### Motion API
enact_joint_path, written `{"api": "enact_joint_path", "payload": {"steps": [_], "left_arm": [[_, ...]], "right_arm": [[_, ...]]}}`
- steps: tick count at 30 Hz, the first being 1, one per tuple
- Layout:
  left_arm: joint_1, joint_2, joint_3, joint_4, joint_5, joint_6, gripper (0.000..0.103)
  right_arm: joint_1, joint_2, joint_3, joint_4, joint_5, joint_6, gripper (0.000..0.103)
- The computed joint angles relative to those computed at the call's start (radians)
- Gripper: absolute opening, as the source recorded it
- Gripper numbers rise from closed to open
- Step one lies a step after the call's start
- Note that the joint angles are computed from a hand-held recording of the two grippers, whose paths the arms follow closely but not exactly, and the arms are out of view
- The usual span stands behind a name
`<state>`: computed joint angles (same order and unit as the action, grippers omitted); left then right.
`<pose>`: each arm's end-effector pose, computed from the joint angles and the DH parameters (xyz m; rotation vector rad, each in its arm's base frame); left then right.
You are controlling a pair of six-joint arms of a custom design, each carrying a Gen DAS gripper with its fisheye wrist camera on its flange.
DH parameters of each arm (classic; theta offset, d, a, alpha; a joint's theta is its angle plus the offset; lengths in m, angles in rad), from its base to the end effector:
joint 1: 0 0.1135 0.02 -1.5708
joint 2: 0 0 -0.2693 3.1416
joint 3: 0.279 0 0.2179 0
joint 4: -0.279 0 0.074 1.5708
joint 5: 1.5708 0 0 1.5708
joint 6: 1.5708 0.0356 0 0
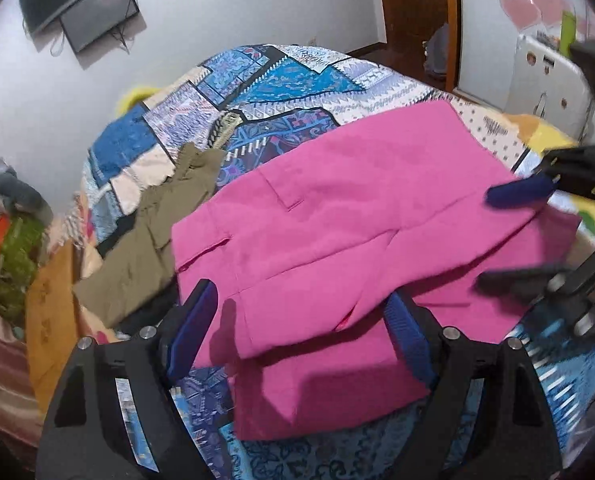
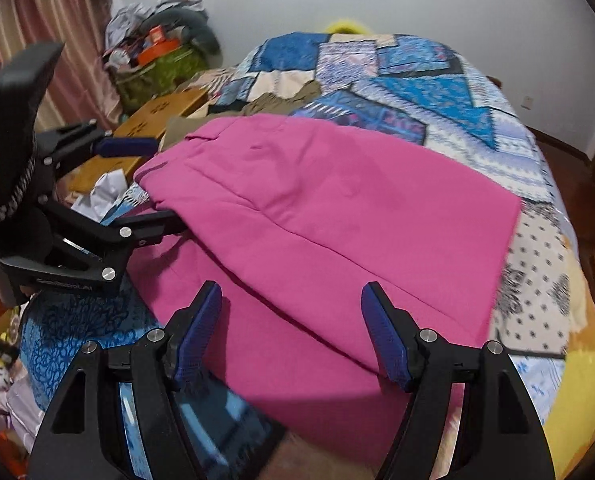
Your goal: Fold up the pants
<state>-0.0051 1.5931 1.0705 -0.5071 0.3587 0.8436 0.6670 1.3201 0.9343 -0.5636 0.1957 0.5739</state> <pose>0.2927 -0.0140 0.2382 1.1458 2.2302 -0.1320 0.1876 0.1389 0.2626 -0.0378 2.5142 0.2685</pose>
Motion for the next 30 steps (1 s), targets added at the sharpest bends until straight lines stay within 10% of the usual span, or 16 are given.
{"api": "enact_joint_path", "payload": {"steps": [5,8,16,30], "left_arm": [[-0.001,0.031,0.038,-0.062,0.023,-0.016,0.085],[0.003,0.041,0.031,-0.086,0.043,0.004,0.077],[-0.01,-0.017,-0.036,0.023,0.021,-0.052,0.015],[0.098,-0.14,-0.059,-0.105,0.124,0.063,0.012]], "right_arm": [[-0.05,0.063,0.031,0.046,-0.043,-0.053,0.067],[-0.094,0.079,0.04,0.065,-0.089,-0.069,0.044],[-0.084,0.043,0.029,0.112,-0.107,-0.075,0.009],[0.075,-0.031,0.078,0.01,0.022,-0.062,0.008]]}}
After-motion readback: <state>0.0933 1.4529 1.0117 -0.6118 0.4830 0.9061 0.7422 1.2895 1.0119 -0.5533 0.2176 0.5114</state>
